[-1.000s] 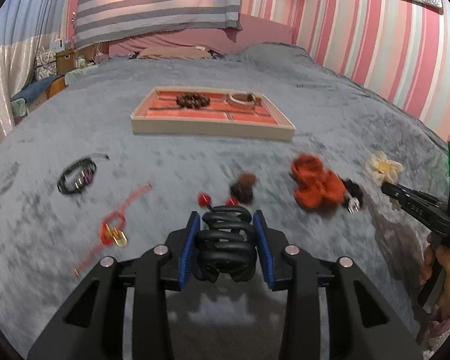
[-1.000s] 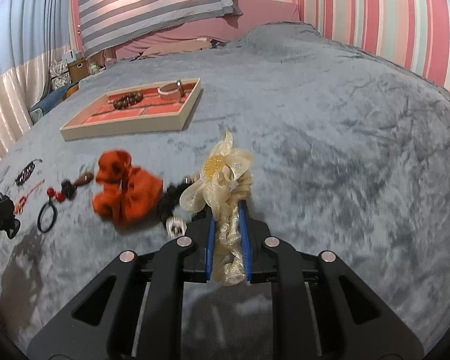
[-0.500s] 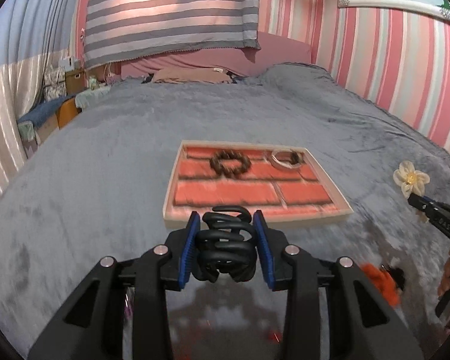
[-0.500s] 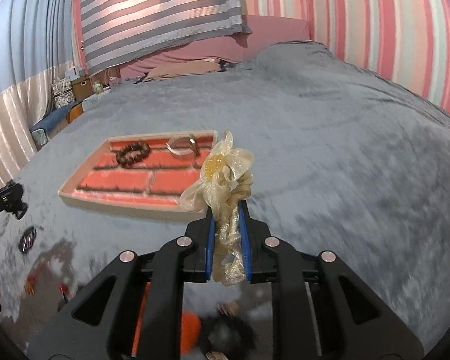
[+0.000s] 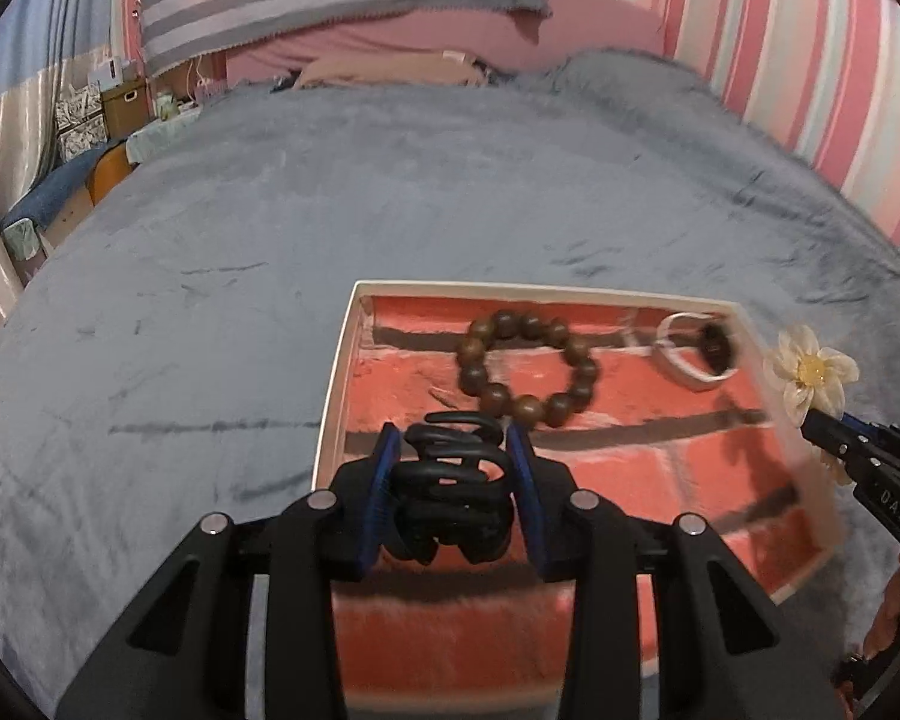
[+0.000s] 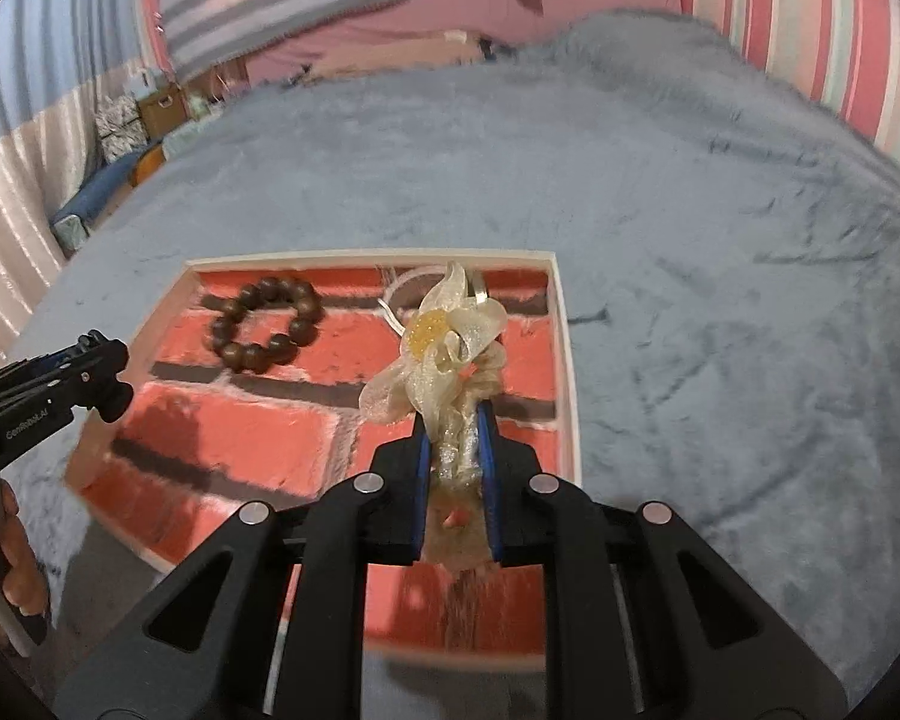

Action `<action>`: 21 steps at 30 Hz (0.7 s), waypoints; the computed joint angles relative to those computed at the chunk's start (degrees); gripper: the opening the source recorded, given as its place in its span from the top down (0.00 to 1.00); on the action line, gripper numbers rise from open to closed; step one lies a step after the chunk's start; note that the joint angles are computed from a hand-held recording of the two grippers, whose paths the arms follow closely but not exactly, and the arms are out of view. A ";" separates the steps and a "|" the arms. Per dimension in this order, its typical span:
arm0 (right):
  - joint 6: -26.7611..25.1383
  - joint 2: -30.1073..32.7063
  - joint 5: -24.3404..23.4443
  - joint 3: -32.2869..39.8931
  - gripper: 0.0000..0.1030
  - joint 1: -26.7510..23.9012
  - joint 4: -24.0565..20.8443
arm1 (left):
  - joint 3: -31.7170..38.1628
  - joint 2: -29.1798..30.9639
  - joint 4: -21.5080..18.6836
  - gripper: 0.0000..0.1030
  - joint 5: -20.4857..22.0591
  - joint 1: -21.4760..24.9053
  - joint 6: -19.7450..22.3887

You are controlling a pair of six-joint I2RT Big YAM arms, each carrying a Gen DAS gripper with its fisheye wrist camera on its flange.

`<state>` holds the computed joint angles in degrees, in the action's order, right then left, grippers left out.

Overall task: Organize jewelry
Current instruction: 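Carry claw clip and flower scrunchie into the tray and open both tools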

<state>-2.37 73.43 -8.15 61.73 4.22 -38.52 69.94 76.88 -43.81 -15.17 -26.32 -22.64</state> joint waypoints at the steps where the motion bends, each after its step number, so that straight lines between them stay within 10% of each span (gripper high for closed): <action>1: 0.37 1.77 0.50 0.84 0.85 0.17 -0.20 | 0.69 1.44 -0.23 0.64 0.35 0.66 0.29; 10: 0.31 9.07 0.65 4.36 0.83 -0.22 -2.78 | 3.62 7.79 -2.57 0.64 1.09 3.56 1.62; 21: -3.45 6.00 0.09 4.39 0.37 -0.27 -3.88 | 2.60 4.58 -3.73 0.38 1.64 2.19 1.28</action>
